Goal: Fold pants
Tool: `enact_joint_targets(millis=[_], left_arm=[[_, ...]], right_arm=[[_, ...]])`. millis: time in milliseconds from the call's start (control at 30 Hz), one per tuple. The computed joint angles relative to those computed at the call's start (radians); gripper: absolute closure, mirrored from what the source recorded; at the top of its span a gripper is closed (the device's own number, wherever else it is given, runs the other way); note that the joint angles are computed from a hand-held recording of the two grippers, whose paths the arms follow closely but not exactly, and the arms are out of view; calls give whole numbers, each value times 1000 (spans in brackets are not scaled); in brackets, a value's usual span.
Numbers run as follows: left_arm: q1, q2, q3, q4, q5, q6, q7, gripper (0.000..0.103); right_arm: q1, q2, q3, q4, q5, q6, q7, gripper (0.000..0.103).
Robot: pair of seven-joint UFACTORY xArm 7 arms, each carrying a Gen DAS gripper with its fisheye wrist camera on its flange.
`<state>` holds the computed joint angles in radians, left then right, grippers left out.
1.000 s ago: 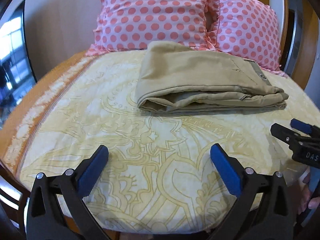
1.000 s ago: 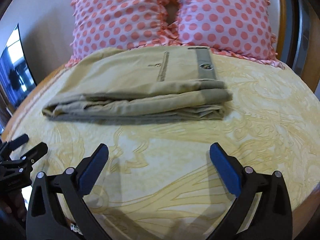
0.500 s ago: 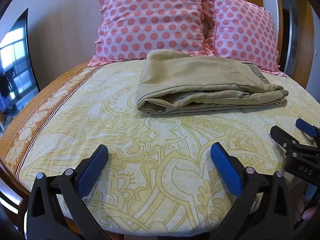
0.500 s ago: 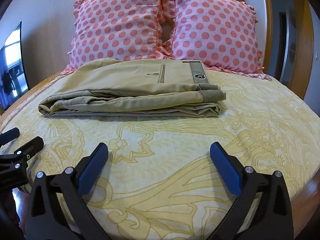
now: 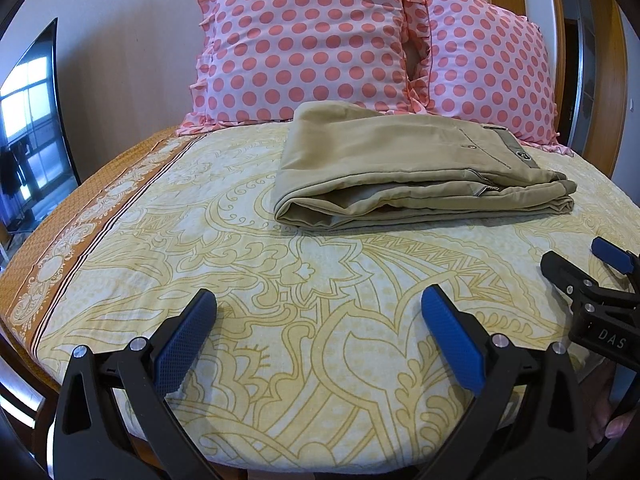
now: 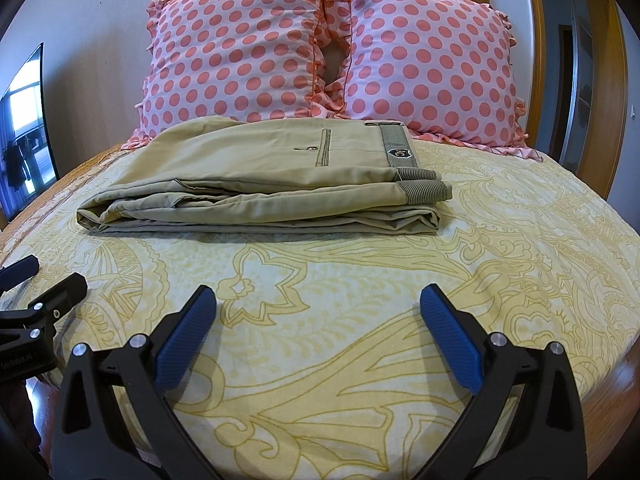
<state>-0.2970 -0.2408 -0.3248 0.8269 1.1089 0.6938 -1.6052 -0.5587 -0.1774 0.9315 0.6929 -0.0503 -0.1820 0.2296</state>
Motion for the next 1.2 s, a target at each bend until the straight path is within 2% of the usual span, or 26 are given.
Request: enact_joint_targets(millis=[1200], left_arm=[[1, -4, 2, -1, -19, -3, 17, 1]], right_arm=[[8, 1, -9, 0, 4, 0, -7, 2]])
